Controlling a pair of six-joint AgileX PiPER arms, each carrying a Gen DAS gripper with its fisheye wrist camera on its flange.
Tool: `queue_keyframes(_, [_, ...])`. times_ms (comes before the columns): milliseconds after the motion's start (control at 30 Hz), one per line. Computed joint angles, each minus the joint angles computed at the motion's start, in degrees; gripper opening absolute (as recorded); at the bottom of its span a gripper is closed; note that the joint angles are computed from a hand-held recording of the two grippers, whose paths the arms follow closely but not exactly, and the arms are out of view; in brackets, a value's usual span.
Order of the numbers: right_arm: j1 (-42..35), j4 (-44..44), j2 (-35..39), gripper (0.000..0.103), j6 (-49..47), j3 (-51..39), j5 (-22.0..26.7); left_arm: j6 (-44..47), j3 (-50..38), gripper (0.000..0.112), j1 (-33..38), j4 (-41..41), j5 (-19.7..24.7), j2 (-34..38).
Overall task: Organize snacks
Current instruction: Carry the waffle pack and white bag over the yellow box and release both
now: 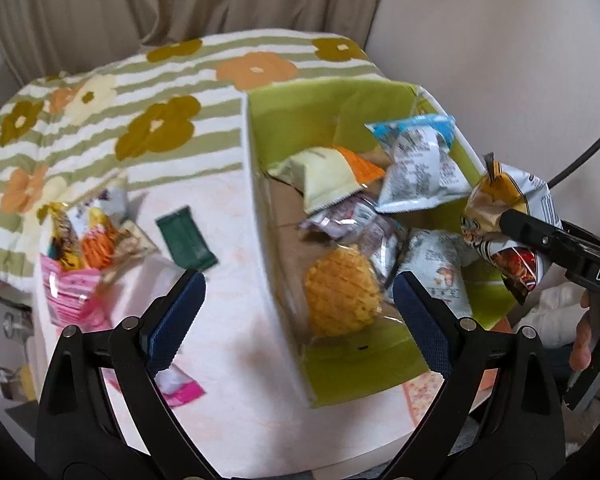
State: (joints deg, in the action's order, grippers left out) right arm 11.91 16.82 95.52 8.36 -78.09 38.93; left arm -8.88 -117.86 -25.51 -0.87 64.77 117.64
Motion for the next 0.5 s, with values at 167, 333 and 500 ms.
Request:
queue_keyframes(167, [2.9, -3.2, 2.3, 0.06, 2.1, -4.2, 1.9, 0.6, 0.5, 0.094, 1.7, -0.2, -1.1, -1.3])
queue_keyframes(333, [5.1, -4.0, 4.2, 0.082, 1.9, -5.6, 1.2, 1.3, 1.5, 0.094, 3.7, -2.1, -2.1, -2.0])
queue_keyframes(500, [6.6, -4.9, 1.3, 0.099, 0.9, 0.7, -6.5, 0.6, 7.3, 0.094, 5.6, -4.5, -4.9, -5.3])
